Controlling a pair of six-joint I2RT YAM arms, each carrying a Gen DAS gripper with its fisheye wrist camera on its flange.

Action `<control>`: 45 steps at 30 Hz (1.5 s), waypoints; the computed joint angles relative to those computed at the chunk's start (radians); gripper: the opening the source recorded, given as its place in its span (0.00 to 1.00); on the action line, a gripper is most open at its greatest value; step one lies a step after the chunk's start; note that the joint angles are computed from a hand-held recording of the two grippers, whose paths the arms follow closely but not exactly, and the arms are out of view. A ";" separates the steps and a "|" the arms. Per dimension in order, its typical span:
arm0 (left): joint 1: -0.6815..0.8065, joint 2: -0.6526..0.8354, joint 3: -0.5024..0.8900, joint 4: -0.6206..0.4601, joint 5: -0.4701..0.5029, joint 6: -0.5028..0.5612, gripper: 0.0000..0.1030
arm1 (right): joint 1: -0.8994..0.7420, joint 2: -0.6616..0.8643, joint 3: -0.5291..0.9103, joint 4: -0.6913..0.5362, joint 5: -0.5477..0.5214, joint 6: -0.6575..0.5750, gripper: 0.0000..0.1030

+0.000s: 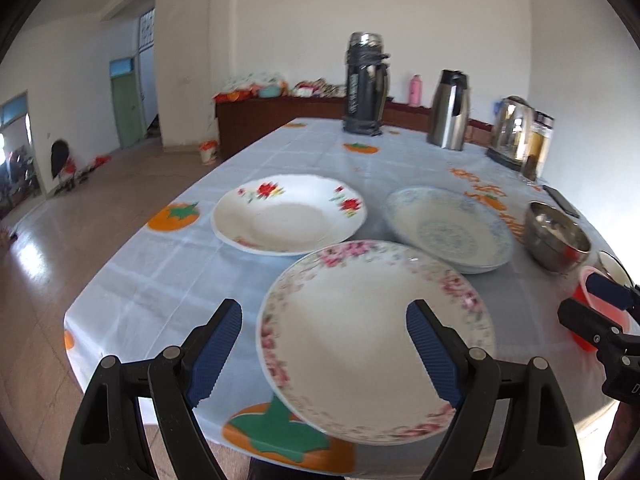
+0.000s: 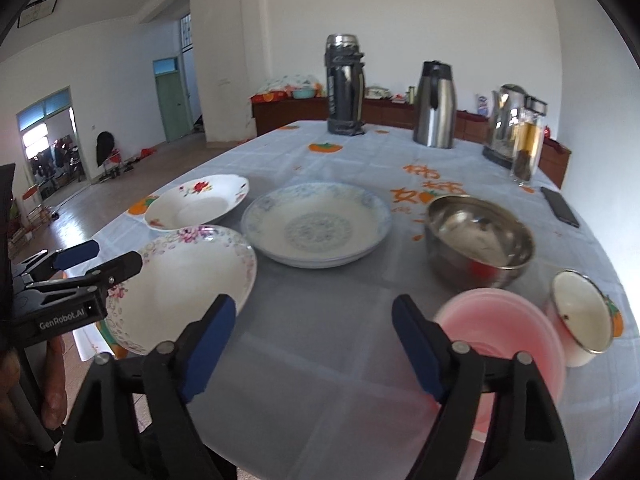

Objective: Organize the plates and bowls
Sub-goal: 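Move the left gripper to the pink-floral plate rim and close it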

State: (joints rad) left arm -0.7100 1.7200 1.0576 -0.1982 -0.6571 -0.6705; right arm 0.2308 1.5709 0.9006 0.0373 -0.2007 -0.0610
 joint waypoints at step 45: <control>0.122 0.040 -0.075 0.089 0.174 -0.002 0.21 | 0.120 0.287 0.242 -0.111 -0.019 -0.033 0.19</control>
State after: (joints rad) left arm -0.5884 1.7596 0.9822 -0.1095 -0.4830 -0.6722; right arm 0.3510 1.8575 1.1421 -0.0736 -0.2198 -0.0943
